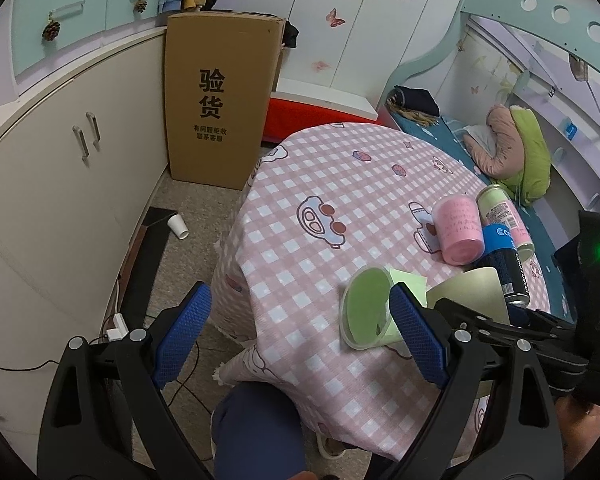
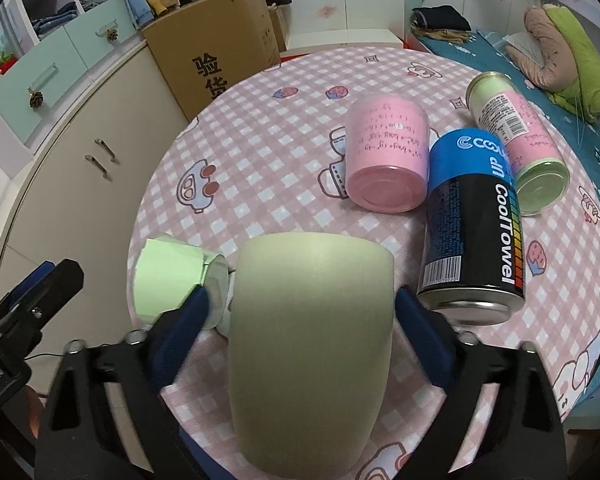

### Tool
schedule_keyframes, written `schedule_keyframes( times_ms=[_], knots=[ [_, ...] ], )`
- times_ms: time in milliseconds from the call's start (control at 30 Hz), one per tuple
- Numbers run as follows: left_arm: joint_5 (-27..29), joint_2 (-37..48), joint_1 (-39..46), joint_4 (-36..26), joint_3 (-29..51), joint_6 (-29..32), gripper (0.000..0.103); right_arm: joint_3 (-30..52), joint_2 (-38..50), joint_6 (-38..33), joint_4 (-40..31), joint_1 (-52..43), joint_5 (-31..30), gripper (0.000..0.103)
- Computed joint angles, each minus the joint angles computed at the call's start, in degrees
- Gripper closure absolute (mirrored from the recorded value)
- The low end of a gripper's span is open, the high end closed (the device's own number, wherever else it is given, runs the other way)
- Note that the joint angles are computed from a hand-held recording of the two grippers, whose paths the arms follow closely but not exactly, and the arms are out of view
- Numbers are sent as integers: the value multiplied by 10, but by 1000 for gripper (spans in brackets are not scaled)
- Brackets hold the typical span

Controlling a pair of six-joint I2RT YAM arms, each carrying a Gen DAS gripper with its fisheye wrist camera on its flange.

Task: Flip cup upright
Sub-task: 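Lift the pale green mug with the right tool and rotate it upright, then lower the upright mug onto the table and open the right tool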

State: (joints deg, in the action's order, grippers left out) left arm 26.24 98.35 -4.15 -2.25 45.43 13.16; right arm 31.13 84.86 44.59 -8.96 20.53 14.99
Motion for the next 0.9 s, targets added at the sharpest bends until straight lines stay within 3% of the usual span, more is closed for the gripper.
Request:
schedule_keyframes(
  times_ms=[67,333,667,900],
  knots=[
    [1,0,0,-1,1,0,12,-2,5,-4,7,-7,-10,26],
    [-1,5,-6,3,3,-8,12,-17,-23,-11,10,-1,-2,27],
    [-4,-15,-12,6,-6,-24,12,-14,-98,-34,-35,42,98,27],
    [-9,-38,-14,6,-19,-27,12,-24,-115,-30,-39,64,121,27]
  ],
)
